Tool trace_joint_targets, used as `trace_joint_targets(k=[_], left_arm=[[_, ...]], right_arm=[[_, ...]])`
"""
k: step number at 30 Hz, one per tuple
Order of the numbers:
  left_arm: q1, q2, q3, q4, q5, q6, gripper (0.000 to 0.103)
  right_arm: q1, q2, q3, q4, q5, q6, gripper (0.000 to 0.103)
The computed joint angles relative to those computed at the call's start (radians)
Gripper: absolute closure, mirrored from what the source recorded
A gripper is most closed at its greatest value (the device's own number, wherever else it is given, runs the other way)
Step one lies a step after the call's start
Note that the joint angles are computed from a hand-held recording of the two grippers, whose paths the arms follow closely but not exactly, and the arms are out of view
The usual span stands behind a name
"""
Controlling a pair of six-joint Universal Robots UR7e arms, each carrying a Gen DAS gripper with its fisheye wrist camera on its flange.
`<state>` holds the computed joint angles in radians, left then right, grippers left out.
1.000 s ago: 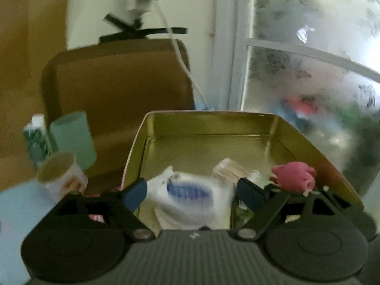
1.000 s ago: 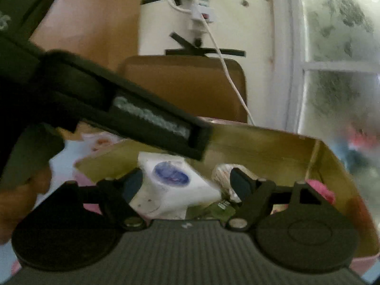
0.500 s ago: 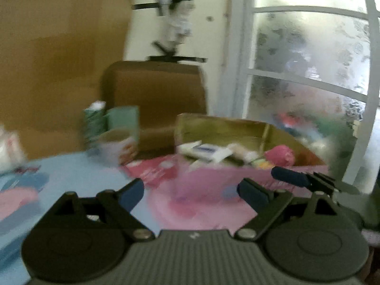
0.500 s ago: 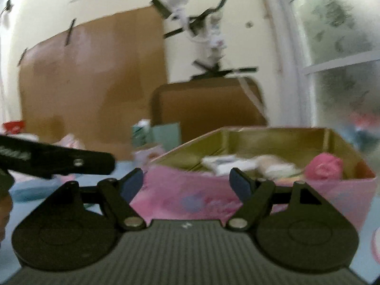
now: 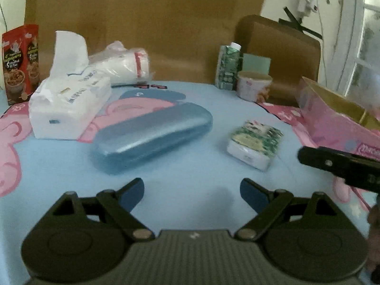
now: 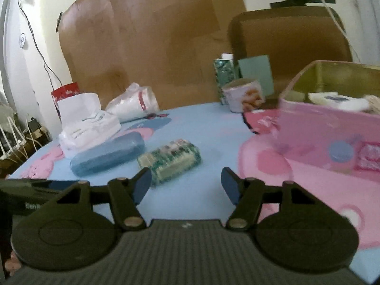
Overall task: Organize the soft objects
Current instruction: 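Reach the right gripper to the green patterned tissue pack and grasp it, then lift the tissue pack into the pink tin and open the right gripper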
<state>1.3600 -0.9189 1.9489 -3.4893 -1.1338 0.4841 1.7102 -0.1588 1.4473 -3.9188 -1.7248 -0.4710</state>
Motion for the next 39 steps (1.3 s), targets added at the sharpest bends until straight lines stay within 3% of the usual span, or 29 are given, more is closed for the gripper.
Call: trace_joint_targets(k=[3, 8, 12, 15, 23, 29, 34, 37, 39], left_arm=[[0.018, -0.015, -0.002, 0.014, -0.035, -0.01, 0.01], [0.031, -0.02, 0.001, 0.025, -0.083, -0.019, 0.008], [0.043, -0.028, -0.004, 0.053, -0.136, -0.028, 0.007], [0.056, -0.035, -0.01, 0.077, -0.18, -0.042, 0.006], [0.077, -0.057, -0.019, 0.167, -0.277, -0.018, 0.003], [0.071, -0.061, -0.023, 0.236, -0.301, 0.045, 0.001], [0.056, -0.056, -0.014, 0.234, -0.273, 0.077, 0.001], [0.051, -0.054, -0.009, 0.221, -0.259, 0.077, 0.001], [0.051, -0.053, -0.008, 0.204, -0.251, 0.065, 0.001]], right_arm=[[0.023, 0.038, -0.099, 0.081, -0.047, -0.04, 0.031], [0.042, 0.093, -0.257, 0.212, -0.087, -0.054, 0.015], [0.049, 0.091, -0.306, 0.358, -0.135, -0.043, 0.016], [0.042, 0.08, -0.283, 0.353, -0.118, -0.024, 0.022], [0.042, 0.031, -0.062, 0.109, -0.134, -0.008, 0.025], [0.069, 0.033, 0.056, -0.096, -0.26, 0.033, 0.025], [0.092, 0.068, 0.047, -0.265, -0.431, -0.052, 0.025], [0.059, 0.044, 0.092, -0.325, -0.431, 0.048, 0.024], [0.034, 0.025, 0.129, -0.337, -0.378, 0.115, 0.023]])
